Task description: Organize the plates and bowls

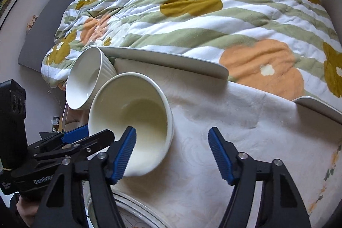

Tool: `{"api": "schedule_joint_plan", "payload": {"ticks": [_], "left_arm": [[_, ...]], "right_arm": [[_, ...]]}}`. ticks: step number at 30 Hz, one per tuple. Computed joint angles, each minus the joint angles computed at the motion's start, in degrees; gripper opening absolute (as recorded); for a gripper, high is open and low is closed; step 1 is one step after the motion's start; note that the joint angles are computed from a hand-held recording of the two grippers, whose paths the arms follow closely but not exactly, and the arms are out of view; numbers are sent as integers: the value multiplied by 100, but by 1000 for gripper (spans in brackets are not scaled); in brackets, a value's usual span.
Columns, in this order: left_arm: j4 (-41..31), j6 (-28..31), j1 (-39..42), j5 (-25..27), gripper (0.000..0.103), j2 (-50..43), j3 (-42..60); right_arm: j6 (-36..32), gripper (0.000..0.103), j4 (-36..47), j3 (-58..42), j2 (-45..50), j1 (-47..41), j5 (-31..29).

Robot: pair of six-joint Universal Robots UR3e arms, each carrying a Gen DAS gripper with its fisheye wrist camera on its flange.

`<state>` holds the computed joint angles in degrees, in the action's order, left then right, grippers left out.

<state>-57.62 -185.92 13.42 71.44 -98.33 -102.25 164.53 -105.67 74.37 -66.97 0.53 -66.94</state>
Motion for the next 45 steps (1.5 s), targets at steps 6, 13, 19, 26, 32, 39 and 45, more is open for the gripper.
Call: {"api": "schedule_joint_plan", "payload": {"ticks": [6,13,19,26,32,39,45], "left_arm": [[181,152,-77,-36,17,-208,38],[176,227,-217,205,16,-265,173],[227,225,-309,344,16,-112,136],[-72,54,-579,423,16,454,306],[-549,-335,-1287,676,16,1011,789],[-956,-1484,-3032,1405,16,768,2015],[-1101,-2456,-4500,1871,16,-83,3141]], "right_arm": [[325,31,-270,188,30,117,-40],[517,13,-287,158,88,234,-239],[448,13,-390,370,-80,157,-116],[241,13,-270,771,-923,-190,127],[-349,13,204,1439,-2332,-969,458],[-2071,13,2148,1773,-4142,-2984,1001],[-4705,13,4804,1232,-4992,-5488,1138]]}}
